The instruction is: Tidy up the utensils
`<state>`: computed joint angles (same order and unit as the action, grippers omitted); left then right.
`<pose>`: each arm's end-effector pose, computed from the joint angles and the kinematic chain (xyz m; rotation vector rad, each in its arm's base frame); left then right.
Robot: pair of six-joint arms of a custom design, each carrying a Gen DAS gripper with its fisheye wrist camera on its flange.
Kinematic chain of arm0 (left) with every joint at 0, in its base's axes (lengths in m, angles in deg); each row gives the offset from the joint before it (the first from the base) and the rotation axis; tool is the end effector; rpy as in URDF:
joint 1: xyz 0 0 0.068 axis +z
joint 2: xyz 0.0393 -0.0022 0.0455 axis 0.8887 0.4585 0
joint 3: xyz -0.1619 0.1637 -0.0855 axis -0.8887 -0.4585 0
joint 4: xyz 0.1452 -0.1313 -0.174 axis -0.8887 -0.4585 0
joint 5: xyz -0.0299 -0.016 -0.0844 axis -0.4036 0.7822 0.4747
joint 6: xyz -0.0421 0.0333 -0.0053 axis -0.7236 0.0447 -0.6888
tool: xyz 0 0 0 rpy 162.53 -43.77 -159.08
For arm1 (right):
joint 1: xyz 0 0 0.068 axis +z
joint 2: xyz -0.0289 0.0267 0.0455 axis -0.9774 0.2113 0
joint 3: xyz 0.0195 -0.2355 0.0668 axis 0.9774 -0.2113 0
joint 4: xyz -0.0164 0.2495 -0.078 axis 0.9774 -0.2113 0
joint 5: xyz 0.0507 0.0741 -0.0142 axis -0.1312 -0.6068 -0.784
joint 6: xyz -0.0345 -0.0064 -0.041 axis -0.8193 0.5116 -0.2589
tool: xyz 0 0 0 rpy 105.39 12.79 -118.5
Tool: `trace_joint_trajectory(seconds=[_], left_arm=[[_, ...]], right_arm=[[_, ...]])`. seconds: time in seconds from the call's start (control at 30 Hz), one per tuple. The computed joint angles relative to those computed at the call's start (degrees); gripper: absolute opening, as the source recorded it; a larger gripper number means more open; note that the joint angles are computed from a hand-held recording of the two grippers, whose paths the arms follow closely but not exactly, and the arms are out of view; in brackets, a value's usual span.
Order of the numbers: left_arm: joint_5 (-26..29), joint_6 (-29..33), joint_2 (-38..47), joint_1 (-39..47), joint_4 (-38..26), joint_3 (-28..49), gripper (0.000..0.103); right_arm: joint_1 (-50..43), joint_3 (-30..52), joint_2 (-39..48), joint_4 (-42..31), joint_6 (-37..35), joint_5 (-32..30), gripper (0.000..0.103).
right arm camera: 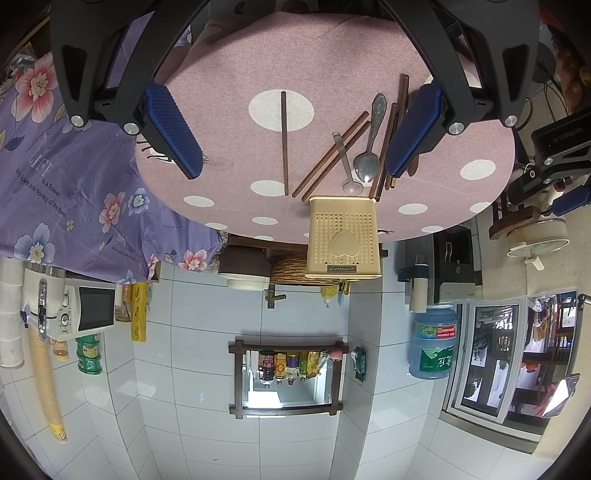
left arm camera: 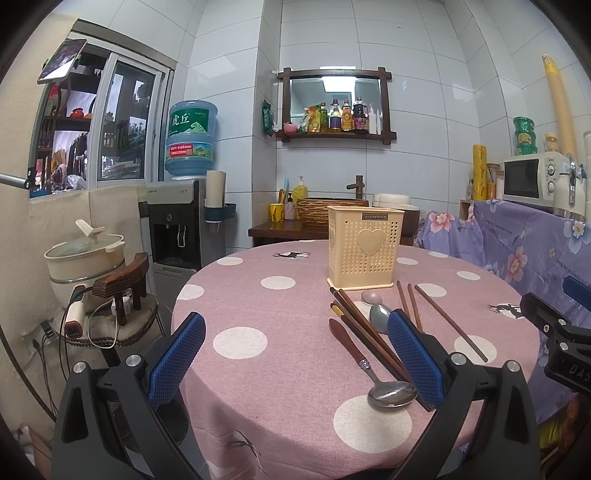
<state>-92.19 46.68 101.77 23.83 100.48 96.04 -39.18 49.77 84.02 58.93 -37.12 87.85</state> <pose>0.1996 -0.1240 0.1165 -0.2775 1.7936 0.2075 0.2598 0.1900 0.1201 -0.2649 1.7750 0.1764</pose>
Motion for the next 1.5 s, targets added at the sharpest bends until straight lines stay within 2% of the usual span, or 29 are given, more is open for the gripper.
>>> trace_joint_trajectory(seconds=[1.0, 1.13, 1.3, 1.43, 1.5], left_arm=[[1.2, -0.2, -0.7, 0.7, 0.1, -1.1, 0.098], [4.1, -2.7, -1.8, 2.6, -3.0, -1.7, 0.098], [12.7, -6.9, -0.9, 7.9, -6.0, -1.9, 0.098], [18.7, -6.7, 1.0, 12.0, -9.7, 0.6, 0.098], [22.1, -5.5, 1.9, 14.1, -11.5, 2.7, 0.091]], right_arm=[[0.6, 0.9, 1.3, -0.3, 0.5, 0.5, 0.098], [0.9, 1.9, 3.2, -0.7, 0.8, 0.4, 0.098], [-0.2, 4.7, 6.6, -3.2, 0.3, -1.5, 0.098], [-2.0, 7.6, 8.7, -7.6, 0.5, -3.6, 0.098], [-2.7, 9.6, 10.1, -10.3, 0.9, -4.5, 0.098]])
